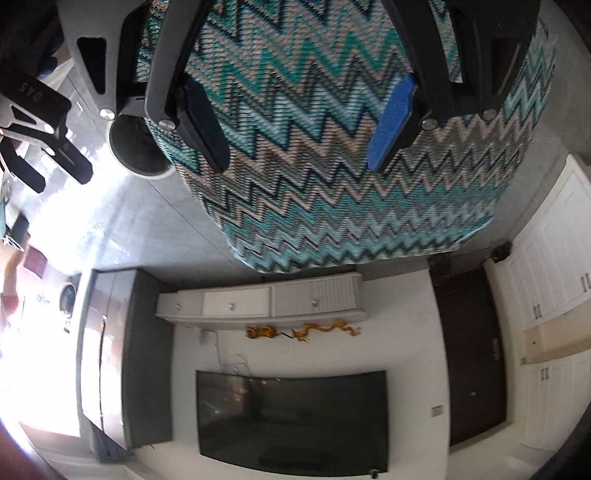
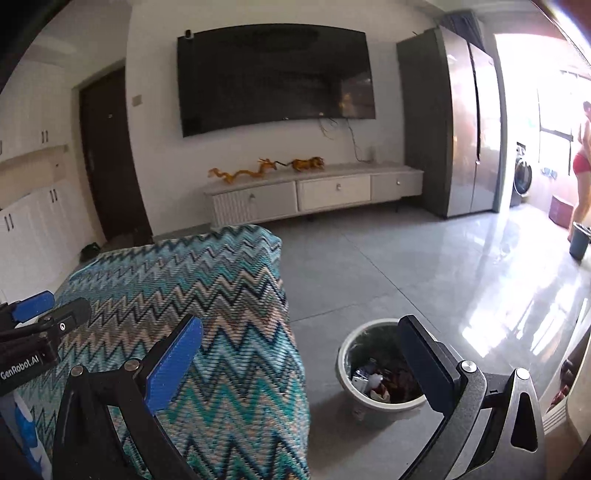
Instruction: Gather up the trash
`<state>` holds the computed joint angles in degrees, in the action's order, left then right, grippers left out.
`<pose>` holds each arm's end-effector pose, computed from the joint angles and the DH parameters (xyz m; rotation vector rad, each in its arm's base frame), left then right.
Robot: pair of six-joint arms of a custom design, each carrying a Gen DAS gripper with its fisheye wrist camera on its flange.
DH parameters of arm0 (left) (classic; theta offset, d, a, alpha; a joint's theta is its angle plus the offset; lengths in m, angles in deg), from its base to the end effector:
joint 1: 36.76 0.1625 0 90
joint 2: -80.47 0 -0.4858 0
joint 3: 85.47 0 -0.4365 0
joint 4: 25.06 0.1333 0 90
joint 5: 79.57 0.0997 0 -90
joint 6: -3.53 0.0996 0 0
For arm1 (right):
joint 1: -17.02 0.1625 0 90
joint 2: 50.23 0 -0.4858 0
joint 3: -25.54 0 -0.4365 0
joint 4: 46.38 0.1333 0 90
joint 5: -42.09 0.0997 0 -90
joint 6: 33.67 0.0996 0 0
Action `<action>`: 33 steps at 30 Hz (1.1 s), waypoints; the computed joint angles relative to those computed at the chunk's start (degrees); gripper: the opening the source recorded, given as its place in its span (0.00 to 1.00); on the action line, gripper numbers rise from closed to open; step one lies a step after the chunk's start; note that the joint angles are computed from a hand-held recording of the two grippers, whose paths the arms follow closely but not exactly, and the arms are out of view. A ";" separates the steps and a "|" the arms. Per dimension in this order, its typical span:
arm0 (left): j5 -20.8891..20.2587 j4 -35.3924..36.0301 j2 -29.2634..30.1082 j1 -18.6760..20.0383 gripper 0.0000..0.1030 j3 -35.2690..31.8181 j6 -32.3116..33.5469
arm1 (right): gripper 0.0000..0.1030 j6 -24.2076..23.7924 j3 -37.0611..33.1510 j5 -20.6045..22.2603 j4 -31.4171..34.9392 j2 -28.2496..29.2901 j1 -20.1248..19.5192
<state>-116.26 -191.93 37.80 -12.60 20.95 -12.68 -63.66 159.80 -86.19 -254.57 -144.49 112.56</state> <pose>-0.5157 -0.4650 0.0650 0.8792 2.2307 -0.9963 0.1094 -0.3865 0.4480 0.0686 -1.9488 1.3525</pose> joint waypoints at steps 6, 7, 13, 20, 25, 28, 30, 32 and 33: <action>2.79 -1.17 -2.40 -1.09 0.74 2.68 -1.63 | 1.00 -1.19 0.68 -0.80 -1.04 0.17 2.77; 3.12 -1.65 -2.65 -1.21 0.74 2.99 -1.47 | 1.00 -1.61 0.76 -1.01 -1.45 0.32 3.25; 6.19 -3.79 -3.80 -2.24 0.74 4.91 -0.98 | 1.00 -3.43 1.20 -1.27 -2.77 1.25 5.19; 10.24 -11.81 -4.21 -3.44 0.74 6.51 1.42 | 1.00 -5.11 1.82 -1.26 -5.01 1.84 6.77; 12.73 -15.96 -3.88 -4.29 0.82 6.84 3.80 | 1.00 -6.35 1.98 -0.95 -6.94 1.76 7.68; 13.09 -16.49 -3.81 -4.45 0.82 6.85 4.23 | 1.00 -6.75 2.05 -0.91 -7.80 1.81 7.89; 13.15 -17.05 -3.78 -4.59 0.82 6.93 4.53 | 1.00 -6.75 2.07 -0.86 -7.85 1.64 7.85; 13.24 -18.25 -3.62 -4.65 0.82 6.94 5.45 | 1.00 -6.59 2.17 -0.73 -8.12 1.58 7.68; 13.34 -18.92 -3.47 -4.73 0.82 6.89 5.97 | 1.00 -6.59 2.21 -0.70 -8.27 1.54 7.62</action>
